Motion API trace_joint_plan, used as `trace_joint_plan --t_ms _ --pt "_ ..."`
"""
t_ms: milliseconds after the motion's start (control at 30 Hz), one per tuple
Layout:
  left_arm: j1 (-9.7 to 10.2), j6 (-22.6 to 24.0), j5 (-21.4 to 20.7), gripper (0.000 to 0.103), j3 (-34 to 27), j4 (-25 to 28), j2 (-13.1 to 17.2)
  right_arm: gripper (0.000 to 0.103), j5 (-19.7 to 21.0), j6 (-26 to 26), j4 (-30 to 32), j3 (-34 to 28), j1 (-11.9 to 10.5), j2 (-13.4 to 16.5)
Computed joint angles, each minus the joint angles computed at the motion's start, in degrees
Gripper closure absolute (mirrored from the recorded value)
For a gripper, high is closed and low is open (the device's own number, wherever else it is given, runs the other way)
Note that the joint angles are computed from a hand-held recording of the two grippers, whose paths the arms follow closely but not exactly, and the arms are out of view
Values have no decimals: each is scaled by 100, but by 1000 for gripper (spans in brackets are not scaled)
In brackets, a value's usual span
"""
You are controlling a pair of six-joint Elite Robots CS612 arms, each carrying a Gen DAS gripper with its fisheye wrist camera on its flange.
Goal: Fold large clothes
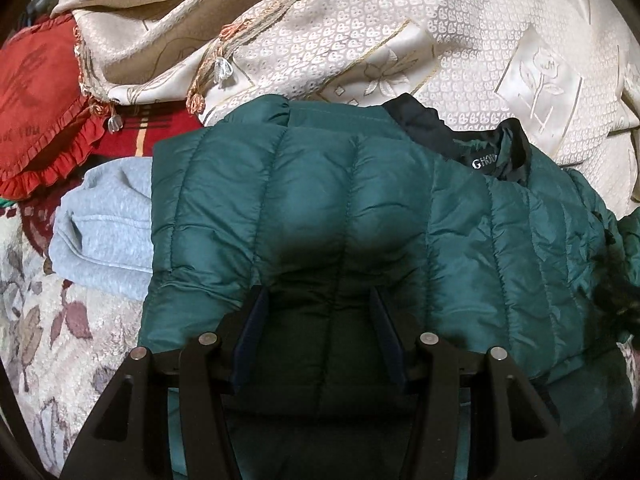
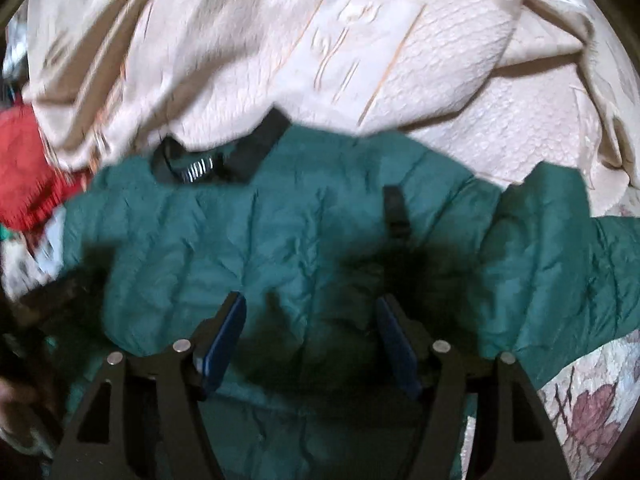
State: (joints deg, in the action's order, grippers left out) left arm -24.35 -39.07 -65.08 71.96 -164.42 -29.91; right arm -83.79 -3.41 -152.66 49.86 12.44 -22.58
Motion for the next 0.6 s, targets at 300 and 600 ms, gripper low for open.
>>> trace_joint_plan --t_ms 300,600 --pt "-79 -120 157 68 132 -125 -93 5 -214 275 988 -607 -2 381" --pt "-342 257 522 68 581 -623 -409 5 -68 483 521 38 -19 -35"
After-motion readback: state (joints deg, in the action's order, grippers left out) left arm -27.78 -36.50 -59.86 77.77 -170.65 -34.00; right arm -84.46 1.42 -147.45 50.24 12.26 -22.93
